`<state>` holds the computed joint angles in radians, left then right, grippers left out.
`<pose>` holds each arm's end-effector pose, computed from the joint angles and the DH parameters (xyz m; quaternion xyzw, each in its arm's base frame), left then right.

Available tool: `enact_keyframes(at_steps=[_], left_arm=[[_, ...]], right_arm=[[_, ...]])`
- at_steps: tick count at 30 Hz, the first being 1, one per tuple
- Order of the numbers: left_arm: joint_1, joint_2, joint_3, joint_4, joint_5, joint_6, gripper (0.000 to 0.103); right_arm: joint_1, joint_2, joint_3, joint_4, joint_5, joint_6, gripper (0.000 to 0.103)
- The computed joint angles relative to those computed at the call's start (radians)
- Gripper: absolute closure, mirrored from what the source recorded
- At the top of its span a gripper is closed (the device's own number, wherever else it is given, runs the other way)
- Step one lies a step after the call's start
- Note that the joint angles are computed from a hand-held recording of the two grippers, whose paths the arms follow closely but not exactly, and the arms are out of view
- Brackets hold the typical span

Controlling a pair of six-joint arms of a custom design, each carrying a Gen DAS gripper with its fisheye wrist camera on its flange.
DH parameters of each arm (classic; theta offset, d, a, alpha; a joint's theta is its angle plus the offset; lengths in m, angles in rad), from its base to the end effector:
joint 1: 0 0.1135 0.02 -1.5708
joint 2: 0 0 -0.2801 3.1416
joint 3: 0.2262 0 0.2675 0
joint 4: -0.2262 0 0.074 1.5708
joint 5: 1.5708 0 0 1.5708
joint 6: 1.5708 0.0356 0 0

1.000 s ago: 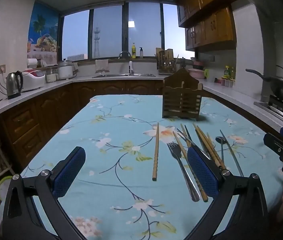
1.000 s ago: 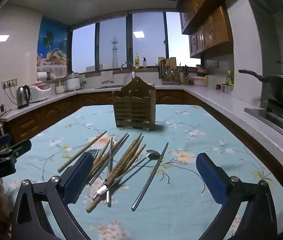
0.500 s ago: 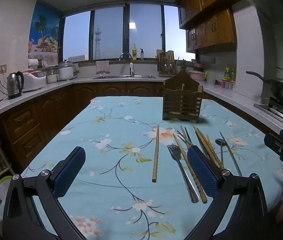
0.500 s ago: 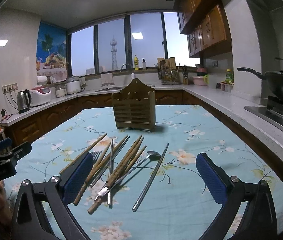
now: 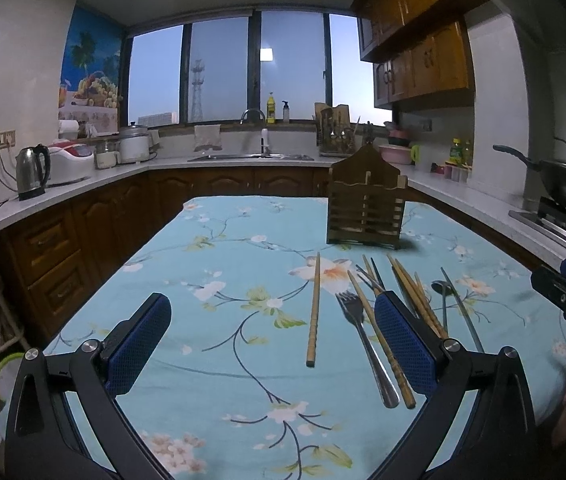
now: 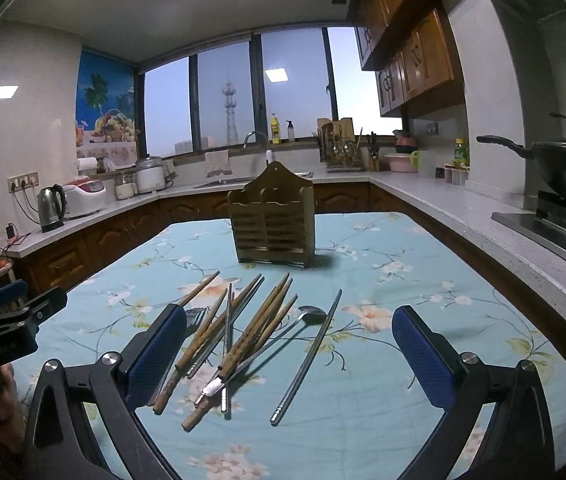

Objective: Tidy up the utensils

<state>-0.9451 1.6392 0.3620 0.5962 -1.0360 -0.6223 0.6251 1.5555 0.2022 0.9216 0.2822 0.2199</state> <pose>0.1675 -0.1795 0.1028 -0.0843 0.8083 0.0526 0.5803 0.1913 0.1259 0.1067 -0.0935 0.8320 0.1109 0.5355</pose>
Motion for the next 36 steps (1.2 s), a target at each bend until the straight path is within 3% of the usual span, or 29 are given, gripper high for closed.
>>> enact_keyframes(at_steps=[30,36], left_arm=[[-0.005,-0.004,0.004,-0.012,0.0,-0.003,0.0],[0.048,-0.013,0.01,-0.016,0.097,0.001,0.0]], right_arm=[[0.0,-0.002,0.0,-0.002,-0.007,0.006,0.0],[-0.004,-0.026,0.025,-0.068,-0.04,0.027,0.0]])
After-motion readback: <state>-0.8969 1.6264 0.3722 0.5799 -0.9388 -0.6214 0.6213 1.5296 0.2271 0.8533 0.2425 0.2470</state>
